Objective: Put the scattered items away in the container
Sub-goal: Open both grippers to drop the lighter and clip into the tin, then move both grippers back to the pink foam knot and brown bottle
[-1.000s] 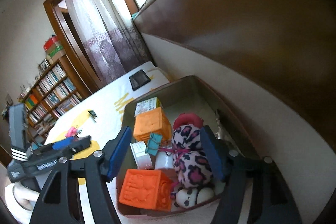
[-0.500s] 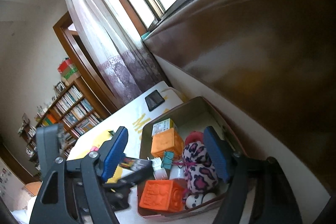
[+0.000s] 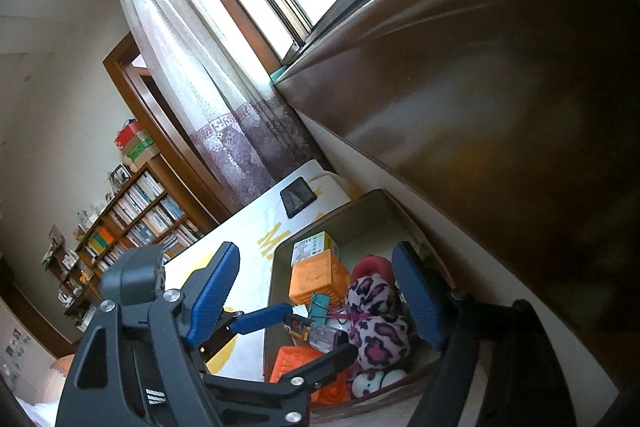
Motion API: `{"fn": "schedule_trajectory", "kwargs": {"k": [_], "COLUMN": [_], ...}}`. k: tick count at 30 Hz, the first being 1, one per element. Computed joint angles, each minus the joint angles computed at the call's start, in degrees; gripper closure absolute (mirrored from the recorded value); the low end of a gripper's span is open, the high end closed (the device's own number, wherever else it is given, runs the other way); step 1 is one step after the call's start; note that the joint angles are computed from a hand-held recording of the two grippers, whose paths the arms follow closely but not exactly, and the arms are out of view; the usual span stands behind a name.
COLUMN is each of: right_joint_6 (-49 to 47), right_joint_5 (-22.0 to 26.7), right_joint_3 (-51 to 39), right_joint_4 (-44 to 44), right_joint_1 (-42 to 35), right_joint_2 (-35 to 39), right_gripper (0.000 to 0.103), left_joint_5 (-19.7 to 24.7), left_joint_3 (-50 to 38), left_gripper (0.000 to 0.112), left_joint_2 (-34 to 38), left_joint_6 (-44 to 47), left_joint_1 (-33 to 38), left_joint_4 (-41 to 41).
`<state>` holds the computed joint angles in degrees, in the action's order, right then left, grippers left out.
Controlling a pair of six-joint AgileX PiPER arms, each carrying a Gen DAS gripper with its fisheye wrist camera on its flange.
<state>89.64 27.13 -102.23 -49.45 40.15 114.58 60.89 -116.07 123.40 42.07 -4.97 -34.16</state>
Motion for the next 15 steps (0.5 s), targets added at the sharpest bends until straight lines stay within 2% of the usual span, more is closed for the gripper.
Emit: {"fn": "schedule_trajectory", "kwargs": {"k": [7,15], "right_joint_6": [-3.1,-5.7], "right_joint_5": [1.2,2.6], "right_joint_3": [-2.7,-6.3], "right_joint_4": [2.4,5.0], "right_joint_1": [0.8,1.9], "right_joint_2": [1.6,3.9], "right_gripper": [0.021,0.021], "left_joint_5": [1.4,-1.0], "left_joint_3": [0.4,4.4], "left_gripper": [0.025,0.025], "left_joint_2": [-0.3,-2.9], "left_joint_6": [0.7,0.3], "left_joint_1": [2.7,6.7], "left_joint_4": [-3.0,-3.9]}}
